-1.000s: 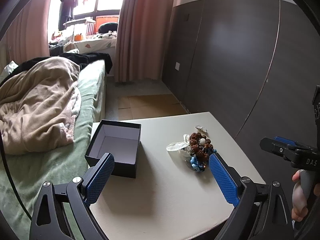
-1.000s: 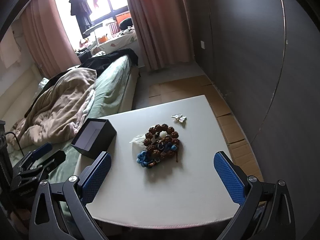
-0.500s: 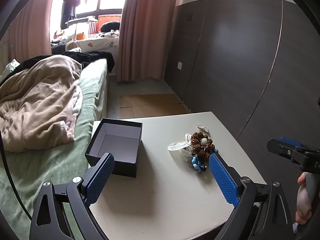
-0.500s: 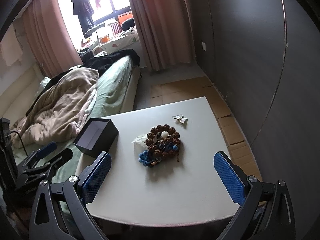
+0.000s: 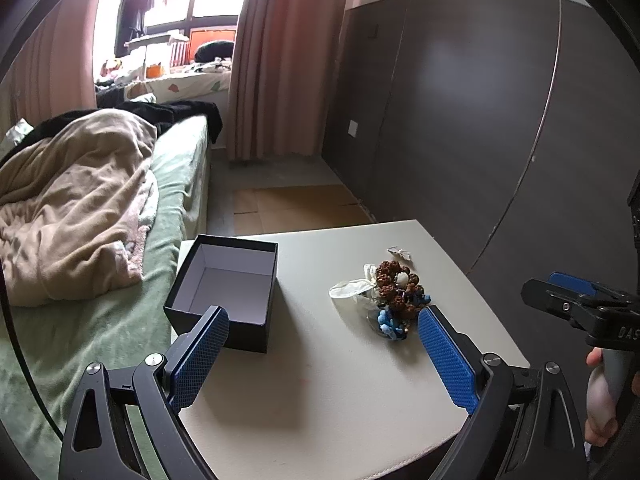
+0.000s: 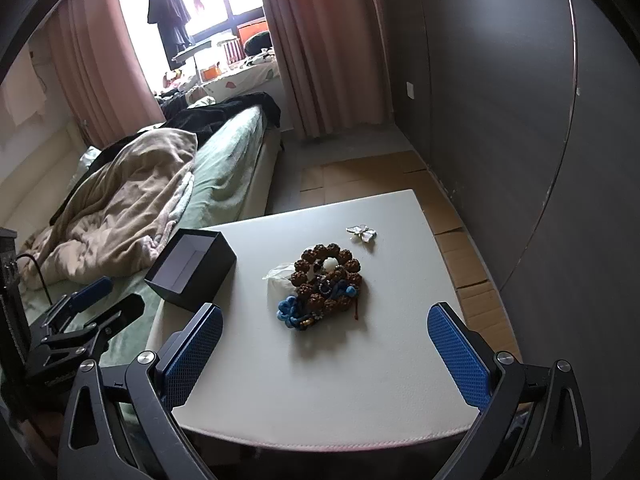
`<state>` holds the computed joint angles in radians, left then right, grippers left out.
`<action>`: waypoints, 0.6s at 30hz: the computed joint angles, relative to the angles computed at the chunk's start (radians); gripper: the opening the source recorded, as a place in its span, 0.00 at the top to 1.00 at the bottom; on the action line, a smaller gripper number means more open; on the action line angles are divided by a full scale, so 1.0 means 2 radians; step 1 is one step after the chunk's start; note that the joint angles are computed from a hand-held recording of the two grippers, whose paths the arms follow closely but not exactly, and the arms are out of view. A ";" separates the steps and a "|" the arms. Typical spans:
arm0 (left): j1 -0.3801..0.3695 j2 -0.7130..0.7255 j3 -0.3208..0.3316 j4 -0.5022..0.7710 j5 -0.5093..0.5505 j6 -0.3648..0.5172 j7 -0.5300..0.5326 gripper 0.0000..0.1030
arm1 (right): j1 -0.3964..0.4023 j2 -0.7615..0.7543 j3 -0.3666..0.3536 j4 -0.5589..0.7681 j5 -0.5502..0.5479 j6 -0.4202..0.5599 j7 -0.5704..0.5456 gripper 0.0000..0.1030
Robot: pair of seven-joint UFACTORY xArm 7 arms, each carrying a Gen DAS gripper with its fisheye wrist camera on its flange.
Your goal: Organize jewelry
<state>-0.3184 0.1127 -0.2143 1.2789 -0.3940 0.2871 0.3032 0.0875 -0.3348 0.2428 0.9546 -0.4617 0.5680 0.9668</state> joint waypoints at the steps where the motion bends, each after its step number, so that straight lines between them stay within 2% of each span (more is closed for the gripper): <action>1: 0.000 0.002 0.001 0.001 0.002 0.001 -0.001 0.07 | 0.000 0.002 0.000 0.001 -0.001 0.001 0.000 0.00; 10: 0.000 0.025 -0.005 0.033 -0.002 0.013 -0.008 0.07 | -0.002 0.008 -0.011 0.006 0.008 -0.006 -0.005 0.00; 14: 0.004 0.042 -0.015 0.052 -0.019 0.018 0.002 0.08 | -0.007 0.005 -0.019 0.002 0.018 -0.011 -0.005 0.00; 18: 0.004 0.059 -0.023 0.073 -0.029 0.031 0.010 0.18 | -0.016 -0.001 -0.029 -0.005 0.035 -0.016 -0.003 0.00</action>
<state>-0.3106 0.2313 -0.2594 1.4245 -0.4511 0.3484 0.3232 0.0559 -0.3362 0.1842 0.9438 -0.3911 0.5358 0.9600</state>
